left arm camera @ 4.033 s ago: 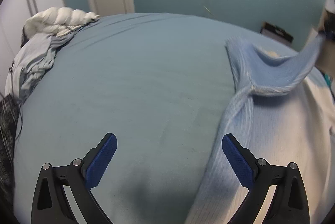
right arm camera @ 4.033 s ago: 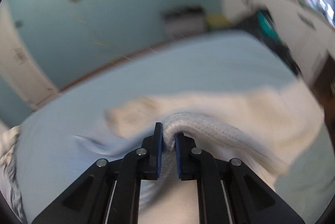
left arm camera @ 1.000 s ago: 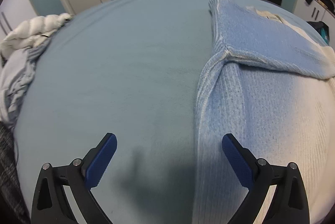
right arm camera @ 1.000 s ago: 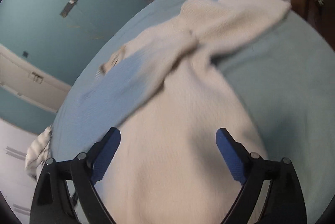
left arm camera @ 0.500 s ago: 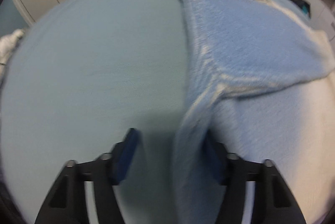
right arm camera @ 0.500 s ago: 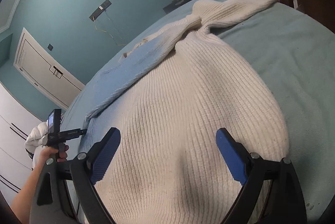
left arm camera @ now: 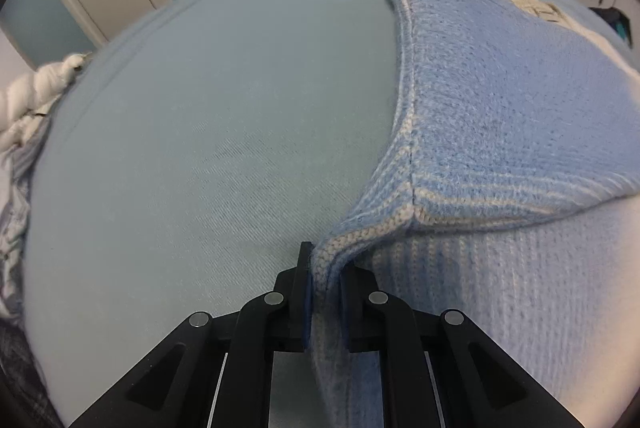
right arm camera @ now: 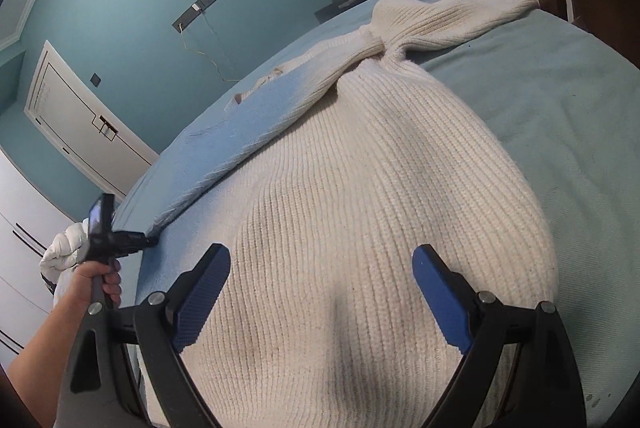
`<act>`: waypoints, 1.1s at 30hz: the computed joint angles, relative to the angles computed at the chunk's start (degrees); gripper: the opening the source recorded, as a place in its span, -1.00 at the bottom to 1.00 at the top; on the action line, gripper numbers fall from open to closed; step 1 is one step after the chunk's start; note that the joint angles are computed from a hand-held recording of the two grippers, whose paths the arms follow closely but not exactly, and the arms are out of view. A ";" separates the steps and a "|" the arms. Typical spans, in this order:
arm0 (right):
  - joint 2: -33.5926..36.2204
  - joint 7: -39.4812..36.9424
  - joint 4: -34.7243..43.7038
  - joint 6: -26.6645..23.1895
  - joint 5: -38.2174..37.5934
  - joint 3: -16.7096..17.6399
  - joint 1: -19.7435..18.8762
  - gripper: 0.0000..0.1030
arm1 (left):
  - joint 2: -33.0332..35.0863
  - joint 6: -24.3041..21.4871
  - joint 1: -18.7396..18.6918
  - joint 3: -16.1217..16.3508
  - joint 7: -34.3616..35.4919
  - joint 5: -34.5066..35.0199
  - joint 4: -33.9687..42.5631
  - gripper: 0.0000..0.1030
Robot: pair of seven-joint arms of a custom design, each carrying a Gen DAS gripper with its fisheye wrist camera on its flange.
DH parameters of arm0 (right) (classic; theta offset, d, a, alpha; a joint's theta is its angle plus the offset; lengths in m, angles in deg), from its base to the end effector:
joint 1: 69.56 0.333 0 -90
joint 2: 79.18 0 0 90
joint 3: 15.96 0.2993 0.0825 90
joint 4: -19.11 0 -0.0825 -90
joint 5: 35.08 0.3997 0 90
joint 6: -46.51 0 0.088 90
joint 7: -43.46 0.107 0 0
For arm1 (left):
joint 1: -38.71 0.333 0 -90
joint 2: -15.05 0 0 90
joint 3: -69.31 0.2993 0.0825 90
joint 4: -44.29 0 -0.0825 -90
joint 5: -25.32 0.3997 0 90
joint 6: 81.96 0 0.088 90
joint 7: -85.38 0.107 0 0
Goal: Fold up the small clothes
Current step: 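Grasp the blue side edge with the left gripper and fold it inward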
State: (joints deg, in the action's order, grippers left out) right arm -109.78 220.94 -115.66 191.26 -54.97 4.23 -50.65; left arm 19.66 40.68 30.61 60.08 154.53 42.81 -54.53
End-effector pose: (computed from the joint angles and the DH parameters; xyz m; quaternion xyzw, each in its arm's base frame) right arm 0.3500 0.3164 0.5730 -0.4254 0.8173 -0.1196 0.3699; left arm 0.6088 -0.1734 0.5424 -0.6707 0.7105 -0.0907 0.1927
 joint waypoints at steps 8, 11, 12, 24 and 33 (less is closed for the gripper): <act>-1.39 -1.58 -2.76 3.48 4.20 -2.35 1.05 0.76 | -7.36 3.01 -0.26 -0.65 -2.25 -9.66 -3.37 -0.25; -4.13 -4.81 -2.99 1.72 8.73 -5.97 2.38 0.76 | -13.99 9.51 0.14 -0.92 -4.72 -11.28 -10.10 1.00; -6.56 -5.49 -4.36 2.75 10.21 -7.51 2.08 0.76 | -15.99 11.77 0.29 -1.23 -5.60 -10.69 -12.24 1.00; -14.88 -34.00 -9.81 -20.06 39.71 -23.92 9.70 0.38 | -27.02 6.40 -3.35 -4.09 -1.48 -13.28 -24.04 1.00; -24.91 -38.51 -23.50 -10.70 59.61 -22.46 11.50 0.38 | -32.51 4.84 -4.31 -6.84 -1.82 -7.63 -30.66 1.00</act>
